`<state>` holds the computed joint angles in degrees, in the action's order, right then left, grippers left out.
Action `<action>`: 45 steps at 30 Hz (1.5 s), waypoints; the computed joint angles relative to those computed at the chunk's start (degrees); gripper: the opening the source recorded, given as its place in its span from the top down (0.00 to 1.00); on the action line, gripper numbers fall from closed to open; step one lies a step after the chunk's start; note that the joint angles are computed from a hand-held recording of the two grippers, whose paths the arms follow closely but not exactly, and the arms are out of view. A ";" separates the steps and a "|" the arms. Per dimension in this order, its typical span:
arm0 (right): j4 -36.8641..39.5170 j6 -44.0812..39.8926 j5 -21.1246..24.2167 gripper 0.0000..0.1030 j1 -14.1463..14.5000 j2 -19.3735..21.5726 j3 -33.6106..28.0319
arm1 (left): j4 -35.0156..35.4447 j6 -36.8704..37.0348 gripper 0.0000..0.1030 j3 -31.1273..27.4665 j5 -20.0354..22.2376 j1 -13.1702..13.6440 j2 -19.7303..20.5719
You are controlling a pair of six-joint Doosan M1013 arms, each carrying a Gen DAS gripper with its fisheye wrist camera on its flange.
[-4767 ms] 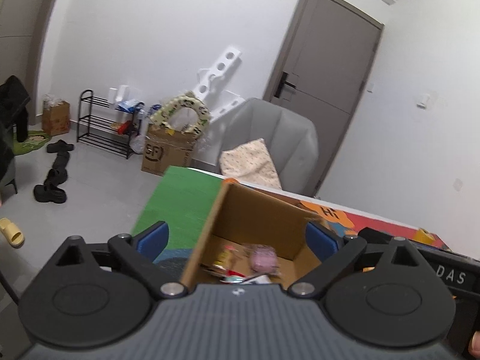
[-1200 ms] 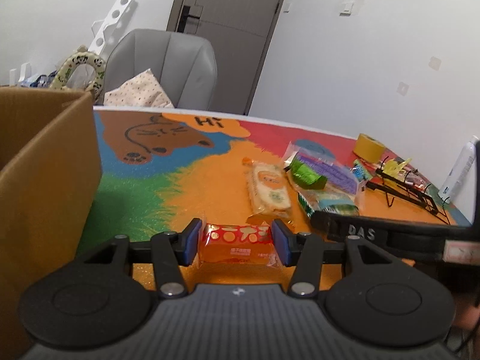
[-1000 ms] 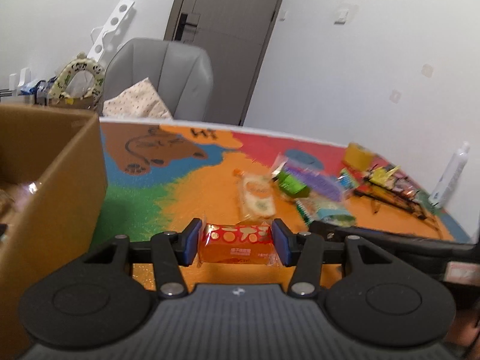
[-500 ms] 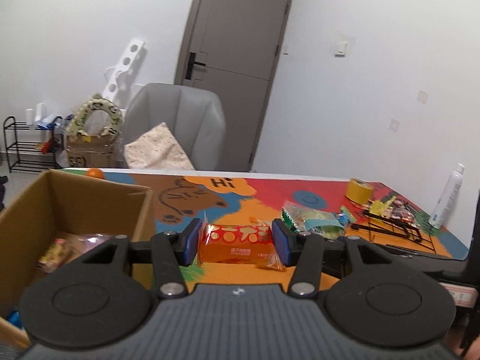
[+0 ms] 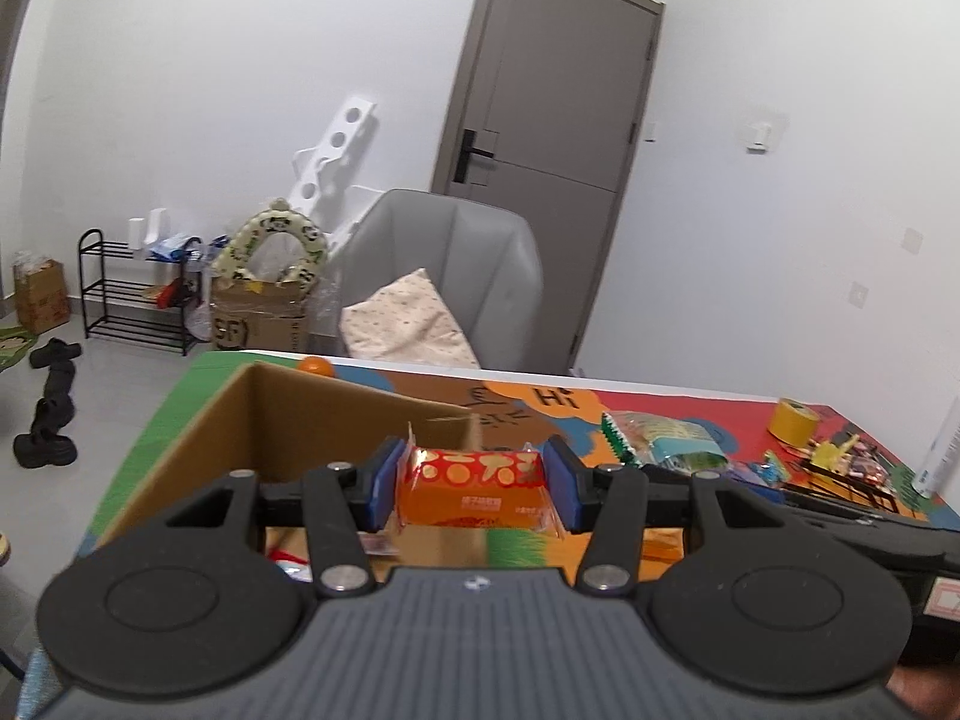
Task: Organize snacks
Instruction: 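Carry both packs over the cardboard box and open both tools to drop them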
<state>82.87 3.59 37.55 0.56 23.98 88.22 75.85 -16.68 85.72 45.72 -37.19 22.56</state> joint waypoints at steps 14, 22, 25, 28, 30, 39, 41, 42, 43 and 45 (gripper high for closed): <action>-1.00 -2.38 0.88 0.53 3.13 -0.39 0.03 | -0.46 -3.39 0.52 3.39 -0.17 2.44 -1.81; -3.43 -1.10 0.03 0.53 5.03 0.38 -1.03 | -1.02 -6.14 0.51 4.97 -2.04 4.50 -2.17; -4.85 -0.43 -0.73 0.53 5.77 0.63 -1.47 | -0.84 -7.52 0.49 5.50 -2.53 4.92 -2.51; -5.20 -0.66 -1.06 0.53 6.41 0.88 -1.83 | -0.55 -8.74 0.45 6.16 -1.47 4.96 -3.32; -6.00 -0.18 -1.24 0.53 6.80 1.07 -2.15 | 1.07 -11.05 0.36 7.17 -1.85 5.01 -4.20; -5.47 -1.64 -1.56 0.53 8.22 0.86 -2.06 | 3.43 -13.50 0.28 8.95 1.21 4.53 -5.99; -4.88 -2.13 -1.29 0.53 8.33 0.71 -1.98 | 3.19 -13.69 0.28 9.12 2.03 4.47 -6.23; -4.61 -2.07 -1.12 0.53 8.35 0.74 -2.08 | 3.11 -13.86 0.28 9.30 2.35 4.41 -6.41; -4.29 -1.87 -1.13 0.52 8.39 0.75 -2.17 | 2.90 -13.83 0.27 9.37 2.64 4.41 -6.54; -5.69 0.86 -1.56 0.47 8.43 0.89 -2.75 | 2.55 -13.53 0.25 9.39 3.44 4.23 -6.73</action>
<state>77.18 4.45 35.99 8.99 24.87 85.47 78.40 -30.21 95.11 49.16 -32.97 15.84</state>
